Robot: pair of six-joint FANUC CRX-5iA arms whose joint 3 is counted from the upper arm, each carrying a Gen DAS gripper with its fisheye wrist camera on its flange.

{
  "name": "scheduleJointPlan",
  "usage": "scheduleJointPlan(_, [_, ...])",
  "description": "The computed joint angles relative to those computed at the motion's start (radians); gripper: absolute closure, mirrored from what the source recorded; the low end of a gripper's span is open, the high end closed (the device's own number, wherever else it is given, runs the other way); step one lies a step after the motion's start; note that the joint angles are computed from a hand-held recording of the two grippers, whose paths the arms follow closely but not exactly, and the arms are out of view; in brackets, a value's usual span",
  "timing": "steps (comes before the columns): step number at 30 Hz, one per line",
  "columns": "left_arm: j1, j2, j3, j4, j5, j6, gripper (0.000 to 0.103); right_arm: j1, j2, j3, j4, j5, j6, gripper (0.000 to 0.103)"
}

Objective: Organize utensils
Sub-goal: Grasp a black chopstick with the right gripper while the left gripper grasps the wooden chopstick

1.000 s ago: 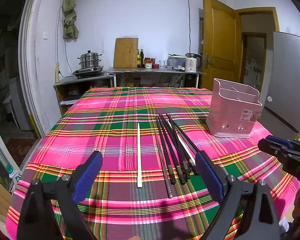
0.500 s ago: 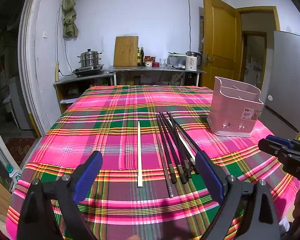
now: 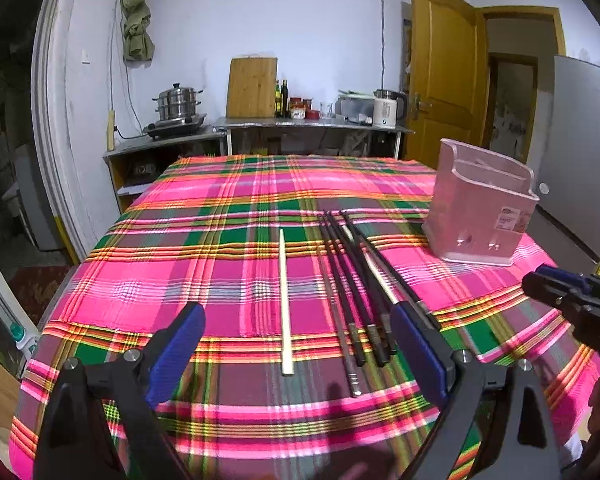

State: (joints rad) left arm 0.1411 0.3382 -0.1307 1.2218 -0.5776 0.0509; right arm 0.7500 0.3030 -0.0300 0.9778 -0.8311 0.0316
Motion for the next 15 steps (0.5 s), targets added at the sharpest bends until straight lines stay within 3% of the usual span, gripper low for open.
scheduleJointPlan(4, [0.020,0.057,0.101,-0.156,-0.029,0.146,0.008,-0.016,0.017,0.027,-0.021,0.028,0.025,0.069])
scheduleJointPlan(10, [0.032,0.175,0.330,-0.453,-0.115,0.421,0.010,-0.038,0.088,0.148,-0.134,0.025,0.179,0.069])
scheduleJointPlan(15, [0.025,0.272,0.504,-0.575,-0.220,0.536,0.019,-0.060,0.170,0.286,-0.253,0.002,0.332,0.069])
